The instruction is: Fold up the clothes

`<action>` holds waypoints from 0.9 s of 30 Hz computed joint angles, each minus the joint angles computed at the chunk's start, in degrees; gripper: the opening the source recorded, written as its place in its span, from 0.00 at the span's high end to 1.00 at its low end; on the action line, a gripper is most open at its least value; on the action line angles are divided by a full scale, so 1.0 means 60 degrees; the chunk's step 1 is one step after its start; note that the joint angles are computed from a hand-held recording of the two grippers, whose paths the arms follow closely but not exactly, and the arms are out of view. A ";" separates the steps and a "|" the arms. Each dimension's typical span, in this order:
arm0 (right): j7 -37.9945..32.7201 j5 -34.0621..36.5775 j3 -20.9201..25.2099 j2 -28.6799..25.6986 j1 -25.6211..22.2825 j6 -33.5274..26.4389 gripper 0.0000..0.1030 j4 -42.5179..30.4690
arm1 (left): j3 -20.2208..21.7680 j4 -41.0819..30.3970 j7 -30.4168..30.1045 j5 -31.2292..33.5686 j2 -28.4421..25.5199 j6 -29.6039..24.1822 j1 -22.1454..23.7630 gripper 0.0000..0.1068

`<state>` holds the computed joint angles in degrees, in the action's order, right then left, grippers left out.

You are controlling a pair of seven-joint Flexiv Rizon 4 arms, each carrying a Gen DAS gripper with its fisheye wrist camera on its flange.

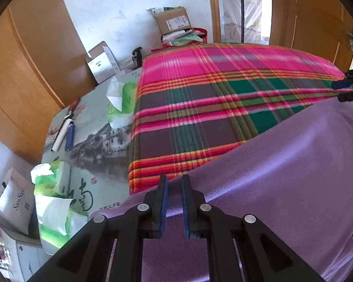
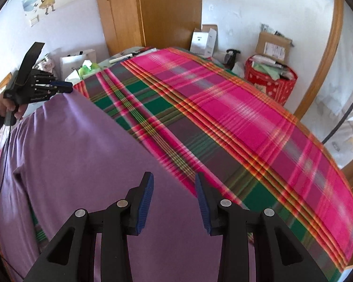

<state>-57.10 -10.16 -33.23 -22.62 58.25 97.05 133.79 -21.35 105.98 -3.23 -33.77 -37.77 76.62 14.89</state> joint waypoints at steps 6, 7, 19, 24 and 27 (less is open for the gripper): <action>-0.0606 -0.0138 0.2557 -0.0204 -0.2466 0.0497 0.63 -0.0435 | -0.0654 0.0208 0.0937 -0.0599 0.0249 -0.0580 0.0646 0.90; -0.0772 -0.0143 0.3031 -0.0220 -0.2883 0.0577 0.63 -0.0503 | -0.0653 0.0227 0.1133 -0.0724 0.0322 -0.0791 0.0679 0.90; -0.1149 -0.0840 0.4301 -0.0300 -0.4109 -0.0247 0.61 -0.0850 | 0.0862 -0.0159 0.1973 -0.0447 0.0364 -0.1577 -0.0455 0.85; -0.1049 -0.1163 0.4064 -0.0255 -0.3912 -0.0427 0.59 -0.0817 | 0.0384 0.0047 0.2699 -0.0634 0.0214 -0.0451 -0.0355 0.77; -0.1012 -0.1246 0.4189 -0.0262 -0.4066 -0.0393 0.60 -0.0817 | -0.0148 0.0183 0.3112 -0.0766 0.0126 -0.0053 0.0000 0.75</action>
<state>-63.17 -17.64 -8.10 -24.20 33.85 94.69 128.89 -22.24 107.07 15.44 -38.36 -37.02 76.30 14.89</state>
